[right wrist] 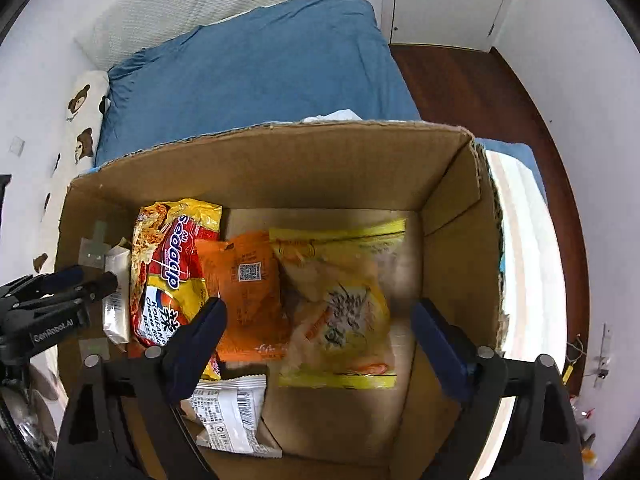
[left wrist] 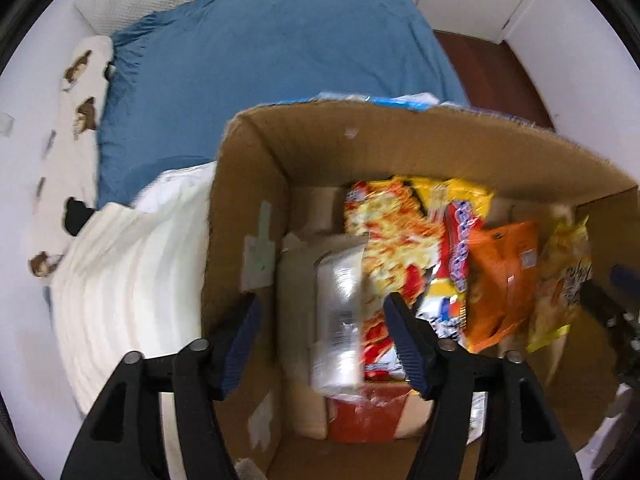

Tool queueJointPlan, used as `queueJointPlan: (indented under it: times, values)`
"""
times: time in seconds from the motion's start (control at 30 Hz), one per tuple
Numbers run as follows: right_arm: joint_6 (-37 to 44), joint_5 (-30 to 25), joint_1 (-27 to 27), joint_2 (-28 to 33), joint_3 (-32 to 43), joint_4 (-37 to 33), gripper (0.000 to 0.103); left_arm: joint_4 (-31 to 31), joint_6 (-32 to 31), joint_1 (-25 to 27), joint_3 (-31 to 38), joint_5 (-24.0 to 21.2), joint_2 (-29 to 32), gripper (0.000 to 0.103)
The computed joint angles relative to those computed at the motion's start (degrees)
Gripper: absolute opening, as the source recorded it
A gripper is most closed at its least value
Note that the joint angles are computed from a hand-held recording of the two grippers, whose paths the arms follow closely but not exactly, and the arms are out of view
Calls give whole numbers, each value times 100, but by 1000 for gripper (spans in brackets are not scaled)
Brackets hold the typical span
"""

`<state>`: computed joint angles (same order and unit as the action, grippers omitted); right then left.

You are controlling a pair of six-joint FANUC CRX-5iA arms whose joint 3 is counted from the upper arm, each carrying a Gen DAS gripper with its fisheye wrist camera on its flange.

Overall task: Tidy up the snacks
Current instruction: 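Carry both packets into the box and open both tools, then grasp the yellow panda bag with left tool while right tool grasps gumball bag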

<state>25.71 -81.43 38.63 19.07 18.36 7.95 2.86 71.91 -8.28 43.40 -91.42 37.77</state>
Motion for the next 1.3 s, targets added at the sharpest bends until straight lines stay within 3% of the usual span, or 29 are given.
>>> queueJointPlan:
  times: [0.2, 0.37, 0.53, 0.73, 1.07, 1.3]
  values:
    - [33, 75, 8, -47, -23, -123, 96, 173, -30, 17, -45, 26, -12, 86]
    - [-180, 277, 122, -277, -282, -123, 96, 325, -42, 47, -604, 402, -452, 86]
    - [-517, 328, 408, -541, -604, 17, 96, 807, -73, 195, -1602, 949, -1141, 86]
    - [-884, 262, 834, -761, -883, 330, 96, 911, -244, 224, -2603, 1550, -1985, 86]
    - [-1589, -74, 1677, -1204, -1265, 1099, 96, 1104, -684, 378, -3737, 2219, -3159, 86]
    - [-2100, -398, 2306, -1453, -1323, 1652, 96, 1411, -998, 593, -4287, 2329, -3813, 86]
